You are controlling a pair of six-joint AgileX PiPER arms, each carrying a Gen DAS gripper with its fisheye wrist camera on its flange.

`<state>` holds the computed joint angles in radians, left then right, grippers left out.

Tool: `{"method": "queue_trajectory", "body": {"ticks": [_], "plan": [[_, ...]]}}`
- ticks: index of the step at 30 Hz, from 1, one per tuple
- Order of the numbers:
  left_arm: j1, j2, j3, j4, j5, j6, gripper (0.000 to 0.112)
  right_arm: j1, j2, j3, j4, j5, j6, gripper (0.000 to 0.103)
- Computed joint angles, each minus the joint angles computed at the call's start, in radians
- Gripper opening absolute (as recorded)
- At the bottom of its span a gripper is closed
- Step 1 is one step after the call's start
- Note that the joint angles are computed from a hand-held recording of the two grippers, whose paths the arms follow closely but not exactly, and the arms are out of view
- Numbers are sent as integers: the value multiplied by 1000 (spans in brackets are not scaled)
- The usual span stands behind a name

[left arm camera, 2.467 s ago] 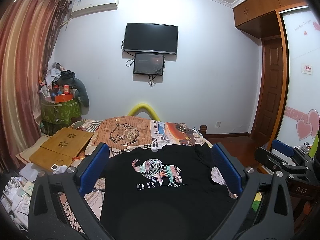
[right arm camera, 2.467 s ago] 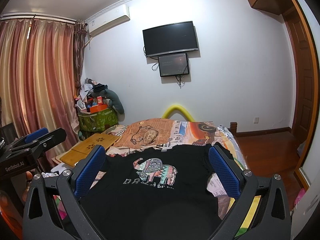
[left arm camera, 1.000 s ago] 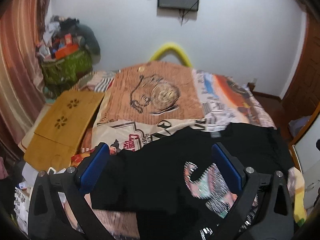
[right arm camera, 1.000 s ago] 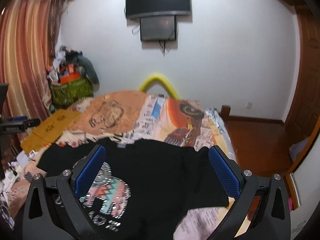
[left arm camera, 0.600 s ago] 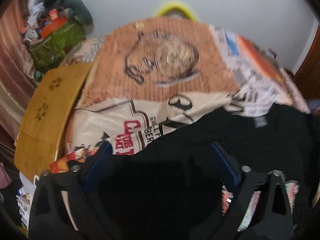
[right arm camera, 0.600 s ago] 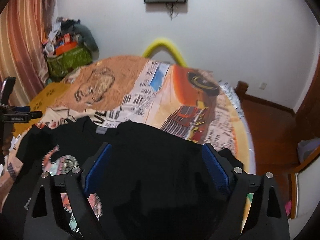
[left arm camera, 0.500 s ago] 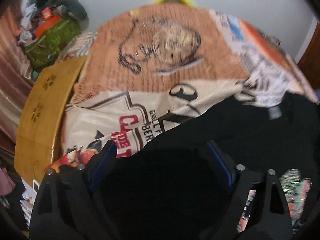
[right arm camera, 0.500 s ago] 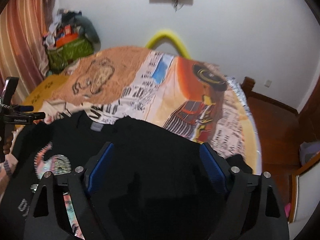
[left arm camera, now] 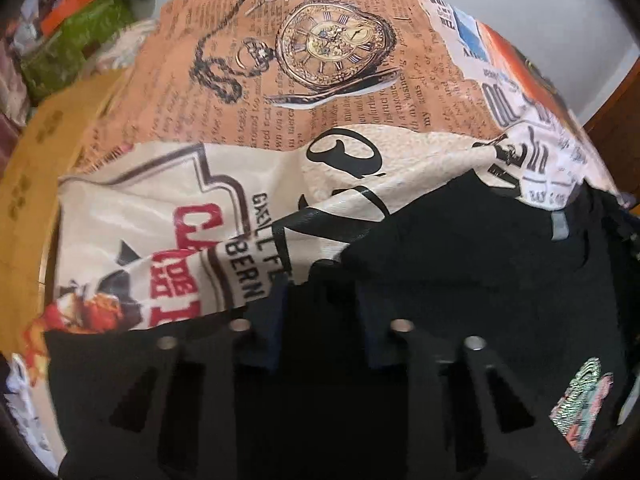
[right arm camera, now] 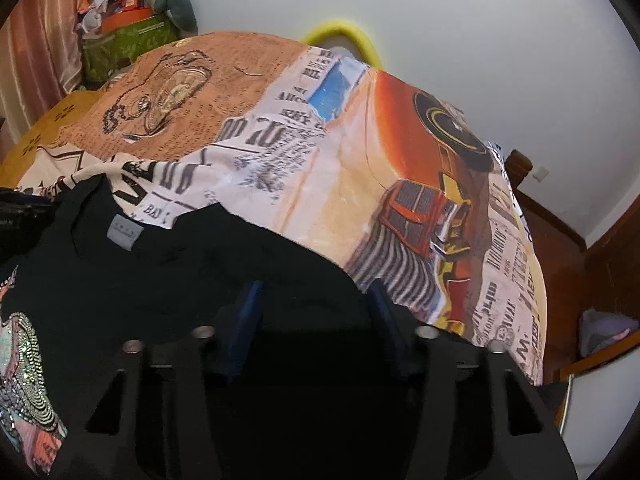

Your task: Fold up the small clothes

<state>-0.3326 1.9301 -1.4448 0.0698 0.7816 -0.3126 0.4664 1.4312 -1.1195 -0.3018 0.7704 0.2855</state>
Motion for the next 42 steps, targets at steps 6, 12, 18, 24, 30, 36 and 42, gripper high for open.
{"method": "queue_trajectory", "body": {"ticks": [6, 12, 18, 24, 30, 36, 42], "plan": [[-92, -40, -35, 216, 35, -179, 6, 34, -18, -39, -17, 52, 0, 6], [-71, -28, -168, 203, 78, -154, 6, -2, -10, -146, -19, 60, 2, 6], [-59, 93, -280, 172, 118, -142, 7, 0, 73, -180, -74, 61, 65, 7], [-69, 125, -218, 203, 80, -150, 23, 5, 91, -86, -104, 7, 89, 11], [-23, -16, -99, 174, 63, -156, 55, 34, 25, -86, -78, 67, 49, 46], [106, -269, 98, 68, 61, -115, 61, 105, -140, -45, -48, 88, 97, 53], [236, -481, 279, 21, 84, -50, 66, 236, -256, -43, -91, 158, 209, 58]]}}
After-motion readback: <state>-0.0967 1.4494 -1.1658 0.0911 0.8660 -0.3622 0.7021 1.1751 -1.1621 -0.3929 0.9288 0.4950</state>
